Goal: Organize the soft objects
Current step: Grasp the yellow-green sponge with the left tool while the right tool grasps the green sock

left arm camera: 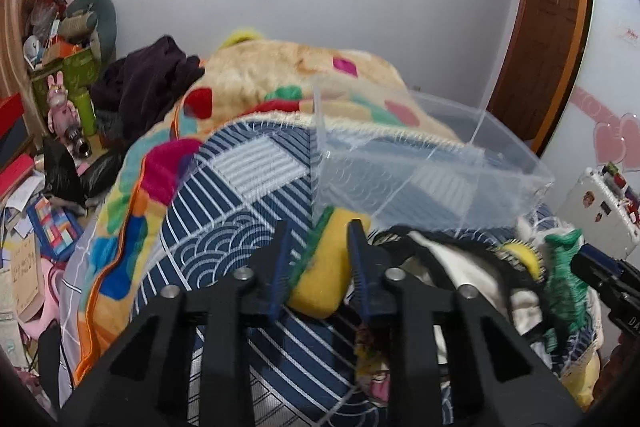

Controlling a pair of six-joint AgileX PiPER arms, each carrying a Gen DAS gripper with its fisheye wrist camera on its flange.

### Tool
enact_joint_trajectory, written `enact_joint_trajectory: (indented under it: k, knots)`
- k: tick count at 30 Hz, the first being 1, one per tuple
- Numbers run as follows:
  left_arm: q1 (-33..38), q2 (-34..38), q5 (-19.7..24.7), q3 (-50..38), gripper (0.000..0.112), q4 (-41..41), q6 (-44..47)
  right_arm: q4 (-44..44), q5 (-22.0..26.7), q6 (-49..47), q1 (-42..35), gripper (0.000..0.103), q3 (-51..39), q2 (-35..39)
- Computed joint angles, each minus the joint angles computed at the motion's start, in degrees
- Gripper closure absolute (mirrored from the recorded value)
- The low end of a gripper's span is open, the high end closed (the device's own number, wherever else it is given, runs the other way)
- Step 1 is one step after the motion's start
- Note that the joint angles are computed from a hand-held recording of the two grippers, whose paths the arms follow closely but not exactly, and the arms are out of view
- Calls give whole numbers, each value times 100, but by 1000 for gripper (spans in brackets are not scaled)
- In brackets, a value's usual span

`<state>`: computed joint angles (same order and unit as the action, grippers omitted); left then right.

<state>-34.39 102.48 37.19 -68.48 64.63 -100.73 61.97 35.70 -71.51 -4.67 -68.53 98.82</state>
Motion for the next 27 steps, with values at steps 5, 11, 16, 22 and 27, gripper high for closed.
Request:
enact_joint_trajectory:
  k: [5,11,16,22,27]
  knots:
    - [107,86,-322,55,86,-77,61,-267,47,241,-39,62,-36,71]
    - [240,94,-594,66,71,-293,260,-704,-229,646,61,62,3,57]
    - [218,226,-661,-88,70,-634,701,-1181,-21,1059,69,57,-230,247]
    - [311,254,-1047,-56,77,-830,900,-1053,-70,889,32,71,-196,213]
    - [5,87,-696,42,79,-250,504,-813,-168,460,33,87,-59,21]
